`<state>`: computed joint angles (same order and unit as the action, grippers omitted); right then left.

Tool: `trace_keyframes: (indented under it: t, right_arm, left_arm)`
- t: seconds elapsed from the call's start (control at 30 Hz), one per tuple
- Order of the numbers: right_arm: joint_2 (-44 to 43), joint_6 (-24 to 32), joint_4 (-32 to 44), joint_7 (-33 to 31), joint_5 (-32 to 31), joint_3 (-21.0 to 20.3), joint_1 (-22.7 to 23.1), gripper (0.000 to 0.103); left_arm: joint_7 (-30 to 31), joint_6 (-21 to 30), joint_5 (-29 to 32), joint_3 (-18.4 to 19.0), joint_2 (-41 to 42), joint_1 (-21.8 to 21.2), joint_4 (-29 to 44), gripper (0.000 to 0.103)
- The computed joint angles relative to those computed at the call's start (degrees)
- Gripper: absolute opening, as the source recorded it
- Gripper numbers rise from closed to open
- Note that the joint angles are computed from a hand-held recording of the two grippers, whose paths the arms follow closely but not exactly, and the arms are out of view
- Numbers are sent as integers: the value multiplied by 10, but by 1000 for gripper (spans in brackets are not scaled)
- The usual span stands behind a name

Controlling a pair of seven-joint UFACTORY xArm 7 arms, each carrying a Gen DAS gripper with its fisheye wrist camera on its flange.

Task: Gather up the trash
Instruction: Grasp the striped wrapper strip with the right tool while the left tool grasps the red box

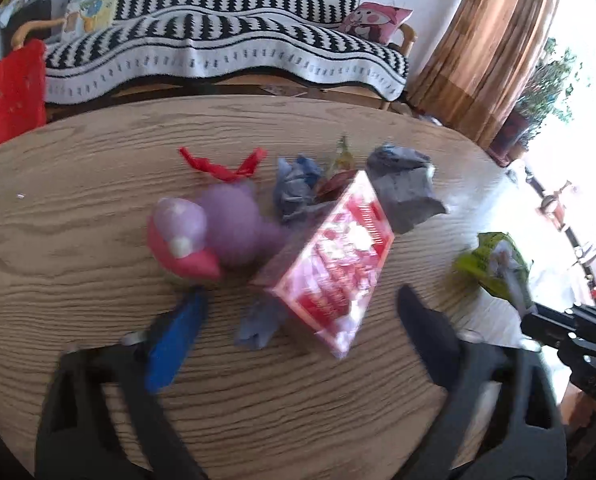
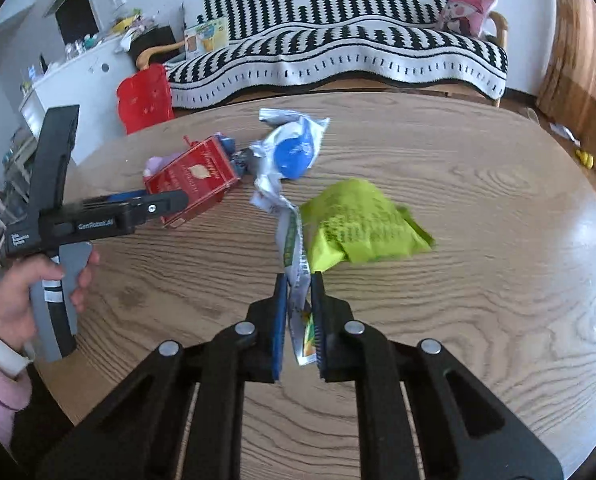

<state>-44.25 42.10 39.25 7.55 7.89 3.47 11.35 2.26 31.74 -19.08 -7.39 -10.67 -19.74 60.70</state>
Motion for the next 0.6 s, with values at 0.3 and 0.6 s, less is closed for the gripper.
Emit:
trace_keyframes:
  t: [0.3,0.6]
  right_arm:
    - [-6,7,3,-19,25,-2,24,12]
    - [23,23,18,7,-28,40,5,61]
  left_arm:
    - [49,-20,-53,5,-24,-11,-7,26]
    - [58,10,-63,18,-60,-20,-22,25]
